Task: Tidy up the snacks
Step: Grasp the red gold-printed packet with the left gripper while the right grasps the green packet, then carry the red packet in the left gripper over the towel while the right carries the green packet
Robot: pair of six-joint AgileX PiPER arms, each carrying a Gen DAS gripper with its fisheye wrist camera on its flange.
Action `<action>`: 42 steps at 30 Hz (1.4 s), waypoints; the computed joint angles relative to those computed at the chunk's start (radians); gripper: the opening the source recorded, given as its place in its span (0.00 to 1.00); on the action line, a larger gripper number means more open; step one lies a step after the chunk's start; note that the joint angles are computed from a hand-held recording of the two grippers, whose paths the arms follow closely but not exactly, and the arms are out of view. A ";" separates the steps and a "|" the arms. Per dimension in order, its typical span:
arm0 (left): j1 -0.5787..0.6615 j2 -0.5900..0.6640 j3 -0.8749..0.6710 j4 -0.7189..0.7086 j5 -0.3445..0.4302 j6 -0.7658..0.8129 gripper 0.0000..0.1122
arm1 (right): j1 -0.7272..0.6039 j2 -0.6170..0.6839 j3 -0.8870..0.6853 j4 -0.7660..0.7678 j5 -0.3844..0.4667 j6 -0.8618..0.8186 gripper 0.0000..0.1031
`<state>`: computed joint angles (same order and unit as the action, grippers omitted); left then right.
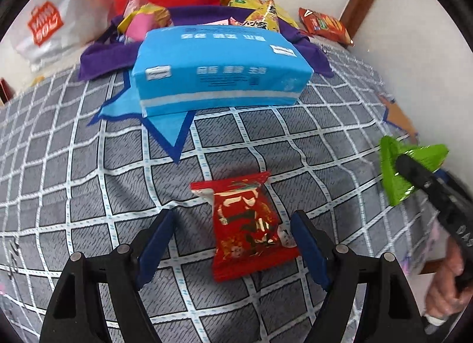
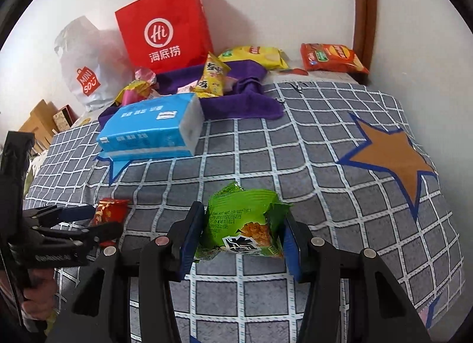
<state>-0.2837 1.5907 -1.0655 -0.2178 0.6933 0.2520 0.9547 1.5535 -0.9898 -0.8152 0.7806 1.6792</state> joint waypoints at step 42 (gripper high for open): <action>0.358 0.060 -0.064 -0.201 -0.027 0.296 0.32 | -0.079 0.267 -0.215 -0.009 -0.137 -0.053 0.48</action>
